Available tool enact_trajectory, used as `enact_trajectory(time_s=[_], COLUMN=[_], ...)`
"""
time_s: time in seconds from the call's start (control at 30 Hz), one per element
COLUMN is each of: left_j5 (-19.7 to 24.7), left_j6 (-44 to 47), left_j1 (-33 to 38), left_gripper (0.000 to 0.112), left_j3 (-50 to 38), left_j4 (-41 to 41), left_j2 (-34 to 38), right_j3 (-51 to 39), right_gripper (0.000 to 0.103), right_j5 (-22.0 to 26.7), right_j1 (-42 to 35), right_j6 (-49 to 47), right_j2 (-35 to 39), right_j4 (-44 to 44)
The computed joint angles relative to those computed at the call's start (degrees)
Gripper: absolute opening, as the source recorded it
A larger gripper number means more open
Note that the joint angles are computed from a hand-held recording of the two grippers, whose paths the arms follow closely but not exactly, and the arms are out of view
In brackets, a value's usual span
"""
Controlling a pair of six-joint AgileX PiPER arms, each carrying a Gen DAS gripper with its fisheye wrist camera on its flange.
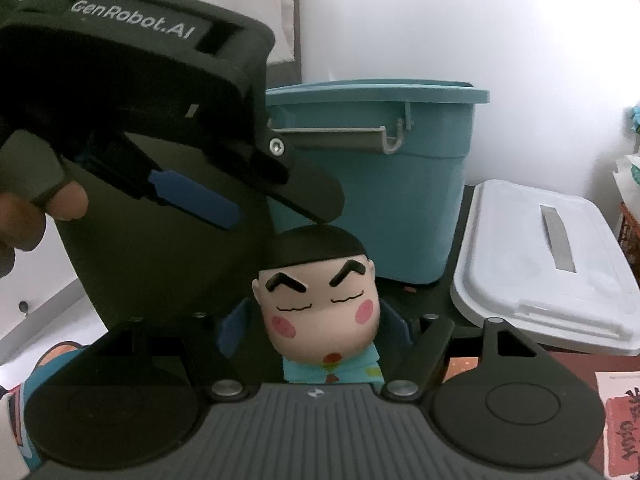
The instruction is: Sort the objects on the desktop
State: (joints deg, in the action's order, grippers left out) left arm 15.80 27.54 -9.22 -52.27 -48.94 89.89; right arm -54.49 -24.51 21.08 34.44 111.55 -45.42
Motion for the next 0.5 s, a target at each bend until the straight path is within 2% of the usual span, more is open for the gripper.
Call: enact_trajectory(time_s=[0.13,0.23,0.37,0.5], left_j5=[-0.25,-0.22,-0.08,-0.16], left_j6=[-0.6,-0.61,0.21,0.82], left_j1=[0.03,-0.05,0.11,0.12], left_gripper=[0.084,0.084,0.084,0.084], left_j3=[-0.23,-0.24,-0.06,-0.01], left_j4=[0.43,0.56,-0.09,-0.84], left_j2=[0.27,0.32,0.16,0.25], right_j3=[0.19,0.65,1.55,0.59], right_gripper=[0.064,0.064,0.065,0.077], right_j5=[-0.44,-0.7,-0.65,0.39], right_j1=[-0.66,-1.6,-1.55,-1.08], right_j6=[-0.49,1.81,-1.35,-2.2], right_j2=[0.18,-0.3,-0.65,0.48], right_j4=[0.45,-1.61,0.61,0.64])
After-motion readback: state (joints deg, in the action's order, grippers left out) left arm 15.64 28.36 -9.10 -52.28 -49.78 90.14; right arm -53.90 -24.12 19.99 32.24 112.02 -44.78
